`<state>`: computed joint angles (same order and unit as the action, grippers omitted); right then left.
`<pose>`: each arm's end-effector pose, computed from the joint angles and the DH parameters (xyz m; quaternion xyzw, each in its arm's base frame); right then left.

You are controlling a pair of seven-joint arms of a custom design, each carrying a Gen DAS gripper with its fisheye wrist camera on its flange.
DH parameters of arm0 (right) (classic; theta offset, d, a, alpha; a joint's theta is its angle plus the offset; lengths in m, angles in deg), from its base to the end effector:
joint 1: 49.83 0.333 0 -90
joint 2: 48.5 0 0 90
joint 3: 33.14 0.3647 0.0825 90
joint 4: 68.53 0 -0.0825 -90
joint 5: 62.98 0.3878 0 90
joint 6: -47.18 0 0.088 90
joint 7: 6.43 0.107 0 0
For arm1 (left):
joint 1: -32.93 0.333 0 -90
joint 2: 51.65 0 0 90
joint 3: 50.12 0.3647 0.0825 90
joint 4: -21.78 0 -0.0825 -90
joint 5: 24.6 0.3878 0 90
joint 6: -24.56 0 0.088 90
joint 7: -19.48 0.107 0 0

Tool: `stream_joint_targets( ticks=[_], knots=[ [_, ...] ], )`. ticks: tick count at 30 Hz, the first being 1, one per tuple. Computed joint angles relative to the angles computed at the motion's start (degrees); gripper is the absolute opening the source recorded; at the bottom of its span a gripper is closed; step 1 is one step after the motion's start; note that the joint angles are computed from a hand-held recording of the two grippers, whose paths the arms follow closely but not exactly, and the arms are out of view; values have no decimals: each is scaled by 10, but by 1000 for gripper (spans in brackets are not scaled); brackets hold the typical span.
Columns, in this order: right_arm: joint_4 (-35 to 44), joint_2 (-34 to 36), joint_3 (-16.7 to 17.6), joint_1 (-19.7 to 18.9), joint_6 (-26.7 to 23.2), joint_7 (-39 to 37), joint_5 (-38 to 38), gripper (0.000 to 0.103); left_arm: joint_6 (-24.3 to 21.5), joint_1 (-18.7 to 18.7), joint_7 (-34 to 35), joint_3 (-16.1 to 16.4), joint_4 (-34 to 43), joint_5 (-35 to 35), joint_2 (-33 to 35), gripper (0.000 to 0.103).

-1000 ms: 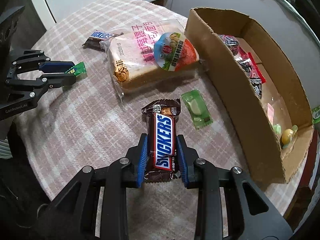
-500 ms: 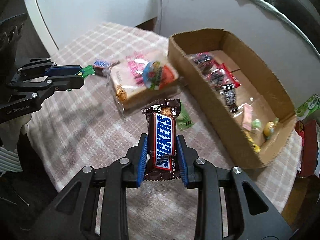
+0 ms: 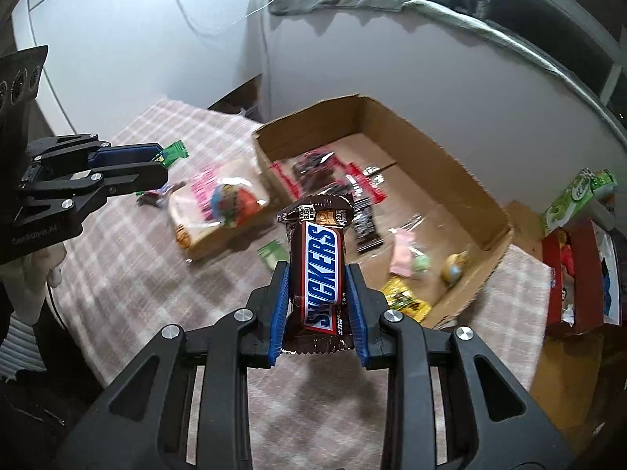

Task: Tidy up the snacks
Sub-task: 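Carry both held snacks over the cardboard box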

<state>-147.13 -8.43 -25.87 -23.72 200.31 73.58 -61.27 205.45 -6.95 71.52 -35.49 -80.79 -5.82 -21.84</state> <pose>0.6935 0.4196 0.4098 -0.8604 0.4110 -0.1262 0.2738 0.6316 -0.3664 0.4055 -0.5751 0.7023 -0.3656 0.2058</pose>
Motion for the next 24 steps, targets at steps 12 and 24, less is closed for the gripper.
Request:
stream_joint_targets(
  ticks=[12,24],
  knots=[
    [70,40,-26,-4,-18,34,-14,29,-61,77,65,-97,144,1,66,20],
    [176,103,-45,-12,-70,67,-24,29,-165,129,118,-171,313,-38,166,20]
  ],
)
